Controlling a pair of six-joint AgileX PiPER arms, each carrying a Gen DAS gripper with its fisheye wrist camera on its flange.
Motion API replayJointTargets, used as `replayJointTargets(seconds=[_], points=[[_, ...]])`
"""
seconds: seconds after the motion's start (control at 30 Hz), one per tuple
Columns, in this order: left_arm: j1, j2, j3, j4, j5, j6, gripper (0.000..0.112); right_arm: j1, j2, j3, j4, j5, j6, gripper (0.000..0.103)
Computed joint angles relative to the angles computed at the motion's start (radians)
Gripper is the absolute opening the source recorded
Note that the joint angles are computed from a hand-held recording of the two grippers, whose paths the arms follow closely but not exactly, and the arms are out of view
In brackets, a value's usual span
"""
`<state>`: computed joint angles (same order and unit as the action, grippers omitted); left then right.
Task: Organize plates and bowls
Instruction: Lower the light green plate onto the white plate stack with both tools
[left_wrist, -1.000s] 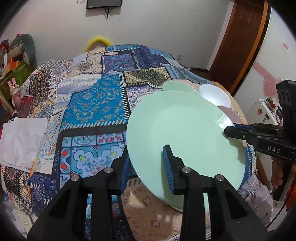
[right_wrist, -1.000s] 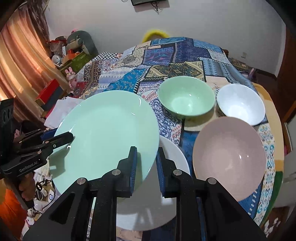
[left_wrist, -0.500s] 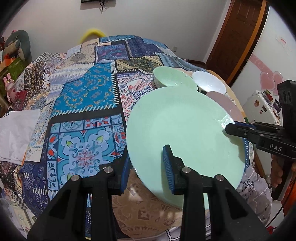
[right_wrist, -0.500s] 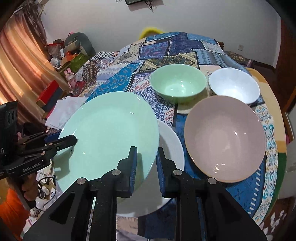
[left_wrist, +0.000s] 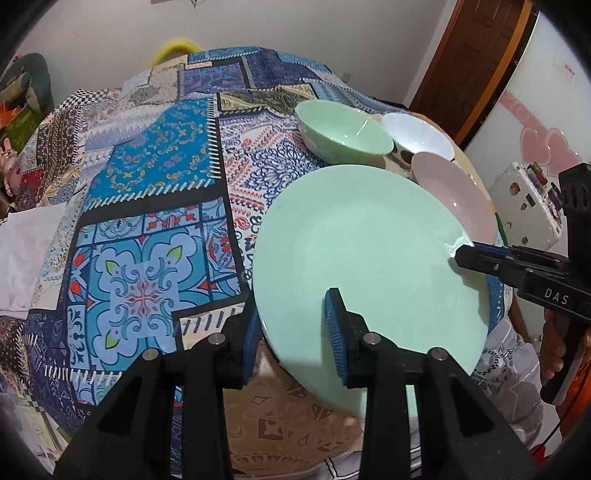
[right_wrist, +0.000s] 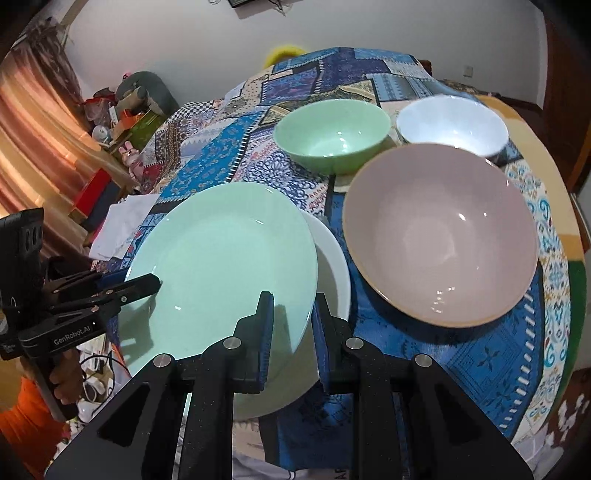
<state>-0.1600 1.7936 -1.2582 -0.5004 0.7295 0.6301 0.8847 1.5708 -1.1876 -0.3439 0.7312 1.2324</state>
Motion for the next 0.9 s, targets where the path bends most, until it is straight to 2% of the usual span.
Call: replayJointTargets(seconds=[0.43,0.9], points=[[-0.045,0.047,-0.016,0.068,-0.046,-0.053,0.034,-0.013,-0.014,0.066,0.022,-0.059,0.024,0.019],[-0.045,0.059,-0.029,0.068,-0.034,-0.041,0.034,-0.021,-0.033,0.089,0.029,-0.083,0.012,0.019]])
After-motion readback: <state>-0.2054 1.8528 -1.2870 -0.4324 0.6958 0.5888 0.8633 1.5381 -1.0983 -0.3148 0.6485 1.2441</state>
